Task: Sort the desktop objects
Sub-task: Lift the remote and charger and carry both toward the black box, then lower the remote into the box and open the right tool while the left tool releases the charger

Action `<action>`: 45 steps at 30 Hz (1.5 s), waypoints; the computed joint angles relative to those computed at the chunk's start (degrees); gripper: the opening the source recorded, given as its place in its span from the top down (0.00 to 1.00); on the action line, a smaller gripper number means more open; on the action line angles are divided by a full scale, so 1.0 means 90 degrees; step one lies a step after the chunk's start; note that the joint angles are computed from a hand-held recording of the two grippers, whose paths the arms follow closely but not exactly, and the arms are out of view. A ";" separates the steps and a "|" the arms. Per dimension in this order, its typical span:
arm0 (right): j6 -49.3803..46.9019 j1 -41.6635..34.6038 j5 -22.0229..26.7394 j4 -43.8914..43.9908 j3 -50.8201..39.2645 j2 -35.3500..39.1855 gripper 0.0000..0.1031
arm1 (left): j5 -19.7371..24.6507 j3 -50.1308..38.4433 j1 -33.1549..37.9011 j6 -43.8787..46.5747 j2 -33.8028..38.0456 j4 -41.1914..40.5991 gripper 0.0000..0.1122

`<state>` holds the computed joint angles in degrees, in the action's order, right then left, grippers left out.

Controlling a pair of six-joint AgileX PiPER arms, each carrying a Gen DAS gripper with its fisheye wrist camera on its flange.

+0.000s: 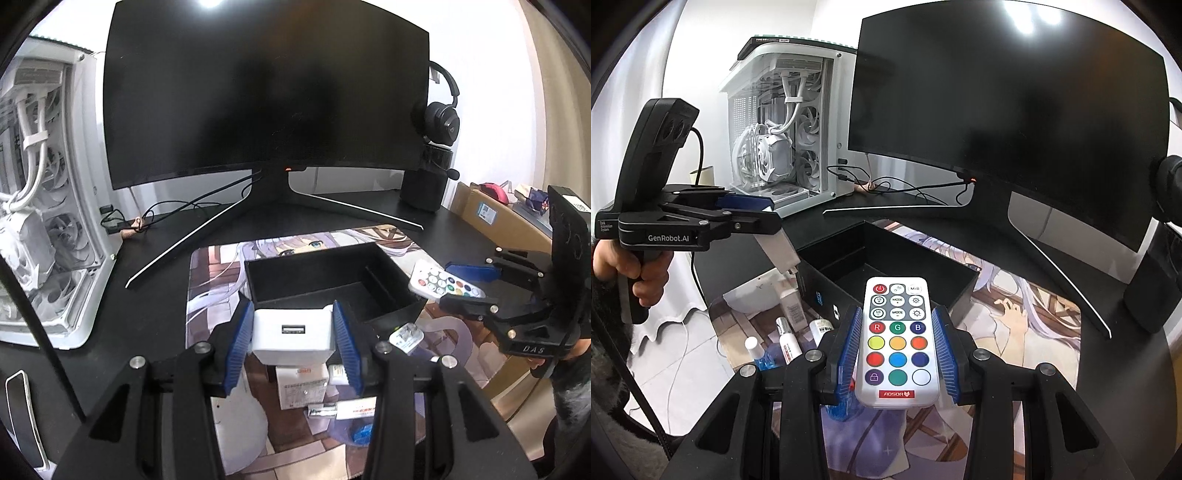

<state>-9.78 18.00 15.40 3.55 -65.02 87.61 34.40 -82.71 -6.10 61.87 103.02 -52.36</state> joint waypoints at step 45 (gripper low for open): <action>-0.0019 -0.0063 0.2266 -0.0430 -0.3675 0.2685 0.63 | 0.0960 -0.3190 -0.0571 -0.1822 0.2346 0.1351 0.62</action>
<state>-9.96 17.44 35.79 -0.32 -98.09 111.77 43.05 -111.42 -11.24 45.47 124.14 -40.20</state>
